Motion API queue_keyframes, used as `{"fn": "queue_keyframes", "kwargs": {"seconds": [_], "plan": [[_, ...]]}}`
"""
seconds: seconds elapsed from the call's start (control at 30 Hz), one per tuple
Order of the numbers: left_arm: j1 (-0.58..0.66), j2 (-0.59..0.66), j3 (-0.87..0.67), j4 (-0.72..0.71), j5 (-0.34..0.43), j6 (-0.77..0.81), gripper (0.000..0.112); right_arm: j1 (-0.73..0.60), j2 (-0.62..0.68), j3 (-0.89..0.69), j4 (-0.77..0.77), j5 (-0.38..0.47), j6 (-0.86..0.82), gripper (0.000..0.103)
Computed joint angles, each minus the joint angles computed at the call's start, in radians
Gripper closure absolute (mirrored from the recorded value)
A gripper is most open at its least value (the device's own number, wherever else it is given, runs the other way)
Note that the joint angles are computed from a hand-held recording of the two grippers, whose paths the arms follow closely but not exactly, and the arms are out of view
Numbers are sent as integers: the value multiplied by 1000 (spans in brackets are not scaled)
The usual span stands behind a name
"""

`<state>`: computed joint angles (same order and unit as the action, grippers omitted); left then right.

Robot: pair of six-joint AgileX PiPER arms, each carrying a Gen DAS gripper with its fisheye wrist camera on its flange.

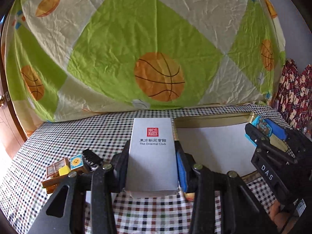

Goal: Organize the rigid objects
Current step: 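Carry both held items over the tin tray and open both tools to release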

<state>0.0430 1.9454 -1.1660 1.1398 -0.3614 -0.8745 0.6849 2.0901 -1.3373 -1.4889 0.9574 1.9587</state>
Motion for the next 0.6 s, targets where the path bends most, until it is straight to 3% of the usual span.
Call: {"fn": "queue_keyframes", "kwargs": {"seconds": [0.2, 0.4, 0.6], "plan": [[-127, 20, -25, -18, 49, -10, 72, -60, -56, 106, 5, 36, 42, 54], [-231, 64, -60, -131, 122, 67, 72, -111, -87, 159, 17, 16, 55, 54], [-292, 106, -107, -156, 176, 60, 72, -152, -98, 176, 41, -18, 45, 54]]}}
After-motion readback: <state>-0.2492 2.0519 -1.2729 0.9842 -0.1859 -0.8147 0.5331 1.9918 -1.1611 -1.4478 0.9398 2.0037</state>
